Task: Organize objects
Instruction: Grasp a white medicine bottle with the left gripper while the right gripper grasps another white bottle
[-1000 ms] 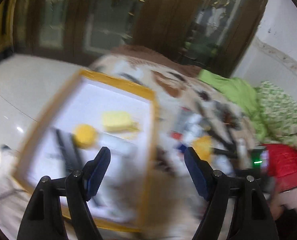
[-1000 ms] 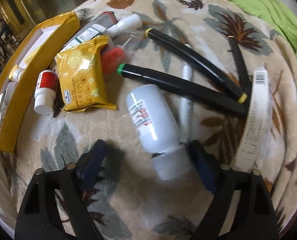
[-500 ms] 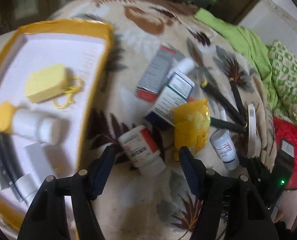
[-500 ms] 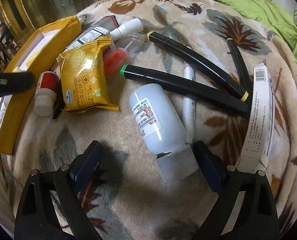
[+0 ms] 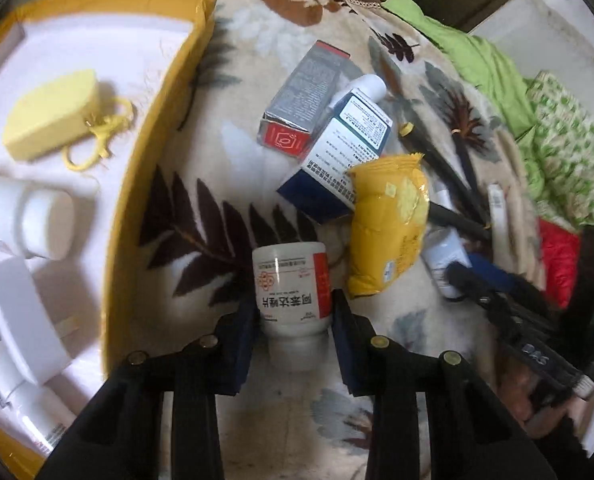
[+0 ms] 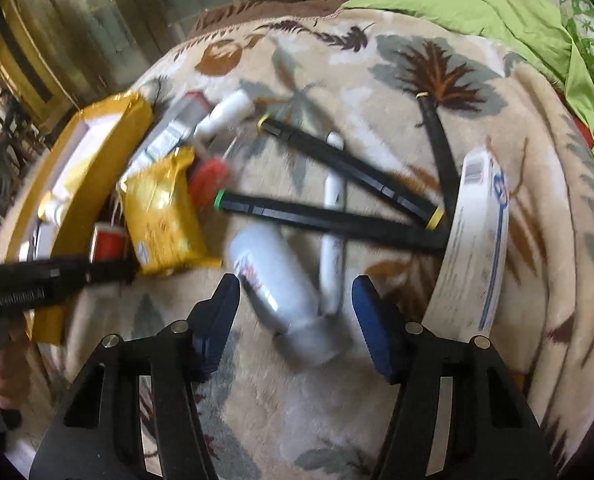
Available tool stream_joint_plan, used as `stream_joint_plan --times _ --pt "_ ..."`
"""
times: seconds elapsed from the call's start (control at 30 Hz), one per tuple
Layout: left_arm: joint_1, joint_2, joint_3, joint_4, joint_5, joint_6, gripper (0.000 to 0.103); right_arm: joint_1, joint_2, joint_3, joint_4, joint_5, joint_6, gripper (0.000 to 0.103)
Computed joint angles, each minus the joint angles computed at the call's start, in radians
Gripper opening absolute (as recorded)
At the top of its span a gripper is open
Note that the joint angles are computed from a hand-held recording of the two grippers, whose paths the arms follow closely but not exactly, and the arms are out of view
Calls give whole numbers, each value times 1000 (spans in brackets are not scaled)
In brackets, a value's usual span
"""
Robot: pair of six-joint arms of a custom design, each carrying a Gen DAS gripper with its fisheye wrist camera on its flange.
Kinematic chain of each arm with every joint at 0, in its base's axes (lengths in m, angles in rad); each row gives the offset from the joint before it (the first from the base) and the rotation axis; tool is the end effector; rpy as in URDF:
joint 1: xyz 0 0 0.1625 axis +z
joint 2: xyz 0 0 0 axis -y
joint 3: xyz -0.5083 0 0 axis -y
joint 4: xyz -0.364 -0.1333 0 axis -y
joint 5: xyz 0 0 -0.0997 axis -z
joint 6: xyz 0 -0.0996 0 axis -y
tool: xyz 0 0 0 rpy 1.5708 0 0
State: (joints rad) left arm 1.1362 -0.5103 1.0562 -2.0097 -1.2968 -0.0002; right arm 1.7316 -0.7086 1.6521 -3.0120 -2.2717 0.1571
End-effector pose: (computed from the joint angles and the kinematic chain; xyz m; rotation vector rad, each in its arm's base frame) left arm -0.2098 -0.8326 0.1158 0.6348 2.7791 0.0643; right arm 0.1840 -0.7031 0.1793 -0.2209 -2.4265 0.7491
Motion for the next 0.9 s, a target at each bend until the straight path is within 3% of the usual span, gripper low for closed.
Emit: stream_joint_plan --times 0.07,0.13,0.2,0.33,0.43,0.5,0.57,0.67,0.9 --pt "8 11 -27 25 -27 -1 36 -5 3 -17 30 31 -4 50" --pt "3 7 -16 19 -12 15 35 4 22 -45 51 -6 -44 47" --pt "1 4 -5 4 -9 11 34 9 26 -54 64 -6 -38 34" --pt "-1 4 -6 -1 -15 8 34 16 25 -54 103 -1 -3 34" --pt "-3 -12 19 -21 -13 12 34 7 19 -54 147 63 47 34" --pt "-2 -22 29 -40 -15 17 34 2 31 -71 205 52 117 34" --pt "-4 -43 59 -94 -11 27 34 26 48 -79 174 -14 108 34" --pt "-15 -78 126 -220 39 47 34 49 59 -88 150 -31 91 34" --pt "-3 -129 186 -390 14 40 34 95 64 -135 111 59 49 34"
